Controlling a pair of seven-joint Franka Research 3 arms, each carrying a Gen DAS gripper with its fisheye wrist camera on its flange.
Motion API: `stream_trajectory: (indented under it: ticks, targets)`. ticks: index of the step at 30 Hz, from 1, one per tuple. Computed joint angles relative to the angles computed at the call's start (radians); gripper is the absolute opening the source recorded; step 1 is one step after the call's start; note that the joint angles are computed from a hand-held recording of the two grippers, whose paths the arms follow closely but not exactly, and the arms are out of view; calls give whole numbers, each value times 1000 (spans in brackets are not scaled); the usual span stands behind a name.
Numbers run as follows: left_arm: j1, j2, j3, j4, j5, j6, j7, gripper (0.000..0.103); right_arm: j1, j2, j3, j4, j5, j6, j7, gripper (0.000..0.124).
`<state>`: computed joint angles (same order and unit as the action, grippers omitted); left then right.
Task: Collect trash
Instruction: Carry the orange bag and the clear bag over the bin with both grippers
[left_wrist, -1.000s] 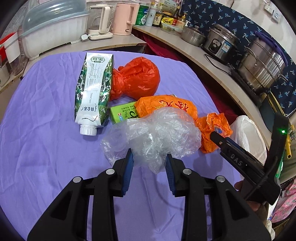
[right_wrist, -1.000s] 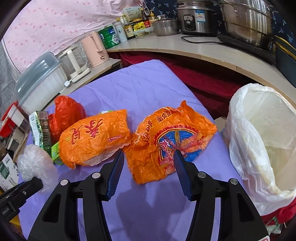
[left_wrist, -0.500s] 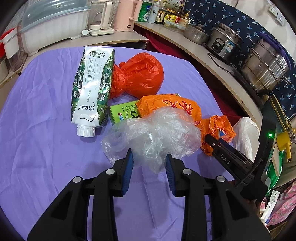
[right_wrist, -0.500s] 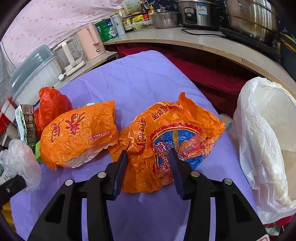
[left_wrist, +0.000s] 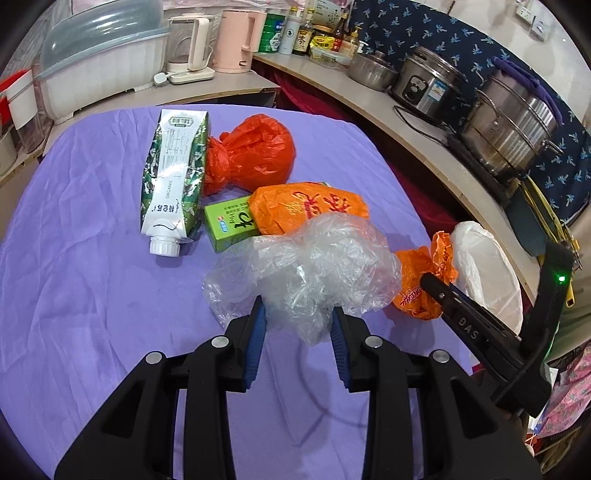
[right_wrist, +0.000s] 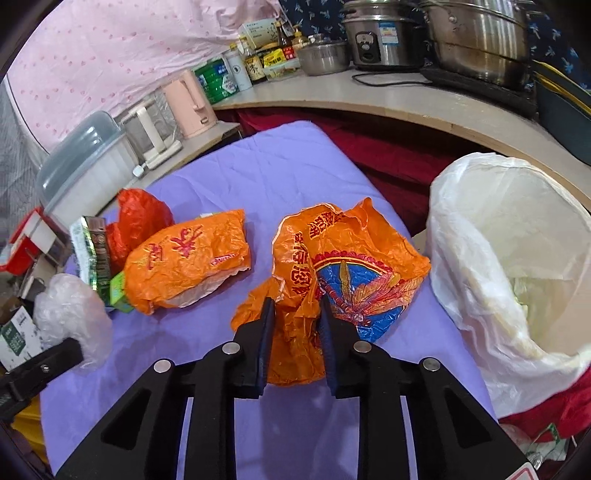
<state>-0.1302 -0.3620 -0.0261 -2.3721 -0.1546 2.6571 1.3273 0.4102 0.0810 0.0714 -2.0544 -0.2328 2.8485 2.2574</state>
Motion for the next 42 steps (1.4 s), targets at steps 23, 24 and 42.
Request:
stream_trajectory:
  ticks: [23, 24, 42]
  targets:
    - [-98, -115, -77, 1, 117, -5, -91, 31, -228, -390, 170, -291, 52, 134, 36, 22]
    - [-103, -111, -81, 7, 121, -5, -94, 31, -240, -403, 175, -301, 59, 138, 32, 22]
    - [-178, 57, -156, 185, 158, -13, -89, 31, -419, -582, 181, -468, 225, 188, -52, 22]
